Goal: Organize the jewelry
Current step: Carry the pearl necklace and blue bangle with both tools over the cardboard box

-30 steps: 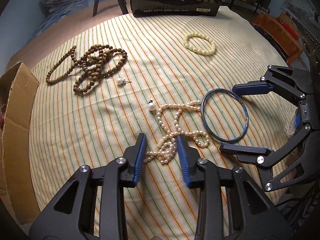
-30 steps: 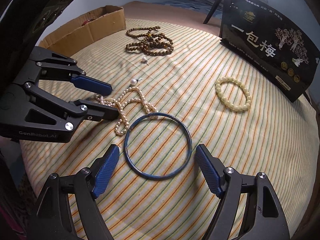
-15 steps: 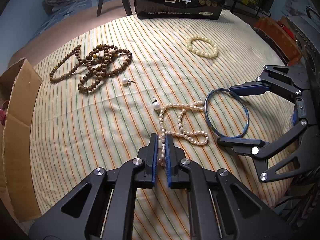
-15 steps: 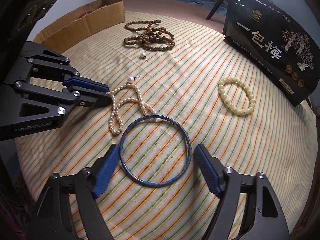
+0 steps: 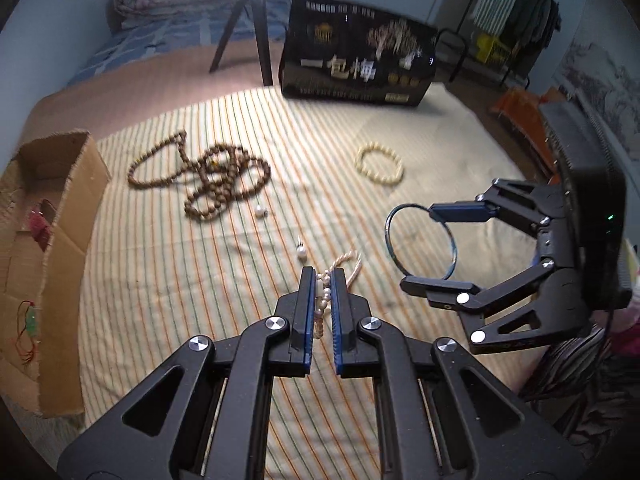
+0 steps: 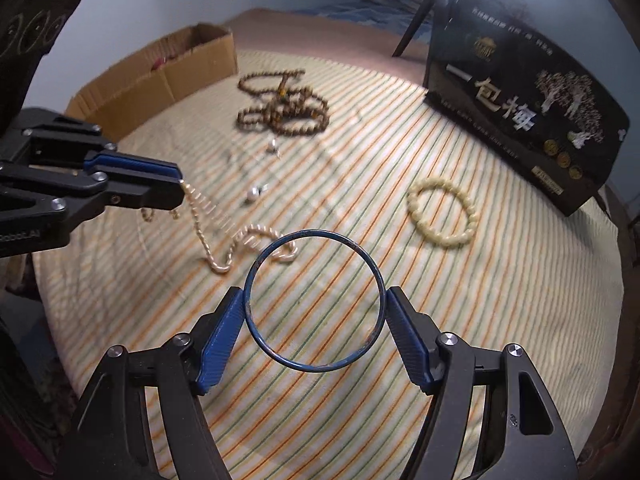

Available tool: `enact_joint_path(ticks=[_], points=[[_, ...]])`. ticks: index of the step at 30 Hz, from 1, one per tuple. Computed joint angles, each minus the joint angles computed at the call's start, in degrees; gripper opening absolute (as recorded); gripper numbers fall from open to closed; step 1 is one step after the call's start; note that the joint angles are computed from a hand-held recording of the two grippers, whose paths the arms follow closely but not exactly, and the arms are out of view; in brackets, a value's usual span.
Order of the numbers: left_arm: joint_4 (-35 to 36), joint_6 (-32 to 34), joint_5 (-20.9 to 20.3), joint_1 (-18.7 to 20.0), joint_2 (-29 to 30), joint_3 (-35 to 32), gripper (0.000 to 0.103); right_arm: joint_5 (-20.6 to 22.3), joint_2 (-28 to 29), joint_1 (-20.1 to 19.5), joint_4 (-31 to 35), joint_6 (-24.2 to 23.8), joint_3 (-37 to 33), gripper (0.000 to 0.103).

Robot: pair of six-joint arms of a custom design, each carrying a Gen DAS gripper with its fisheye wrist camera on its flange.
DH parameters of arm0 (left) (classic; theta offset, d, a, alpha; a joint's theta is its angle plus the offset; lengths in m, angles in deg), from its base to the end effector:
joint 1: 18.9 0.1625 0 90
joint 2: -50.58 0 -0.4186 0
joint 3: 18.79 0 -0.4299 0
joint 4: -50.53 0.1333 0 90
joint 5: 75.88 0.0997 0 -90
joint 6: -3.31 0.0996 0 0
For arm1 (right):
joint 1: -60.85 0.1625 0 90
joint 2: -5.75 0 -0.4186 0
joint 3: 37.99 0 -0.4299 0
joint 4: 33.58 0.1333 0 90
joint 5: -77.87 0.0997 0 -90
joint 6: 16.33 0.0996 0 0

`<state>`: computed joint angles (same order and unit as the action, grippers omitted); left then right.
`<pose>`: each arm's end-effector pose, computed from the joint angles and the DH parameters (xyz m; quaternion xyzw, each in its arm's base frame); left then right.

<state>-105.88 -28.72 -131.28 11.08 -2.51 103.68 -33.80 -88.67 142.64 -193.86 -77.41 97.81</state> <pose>-0.3366 -0.4134 0.0078 0.2383 0.9242 -0.1968 0.2242 0.0352 -0.4318 0.2628 0.3814 -0.8725 0.0981 0.2891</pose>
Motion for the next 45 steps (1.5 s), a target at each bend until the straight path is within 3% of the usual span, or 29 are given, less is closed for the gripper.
enact_joint_path(ticks=[9,18,30,35,45], points=[[-4.23,-1.23,3.72,-2.09,-6.84,3.03,0.005,1.48,-2.22,3.35,1.34,1.90,-0.40,0.071],[-4.50,-2.45,11.57,-4.18,-15.74,6.44,0.005,4.10,-2.12,7.95,3.40,6.32,-2.08,0.071],[8.91,-9.41,22.53,-5.06,-29.29,10.62,0.005,7.07,3.68,16.83,2.97,10.57,-3.92,0.071],[14.58,-13.32,24.86,-4.10,-33.78,11.68,0.005,7.81,6.96,19.48,2.84,12.12,-4.49,0.071],[23.25,-19.69,25.17,0.04,-39.98,12.78,0.005,9.03,14.61,22.63,2.72,14.88,-6.98,0.071]])
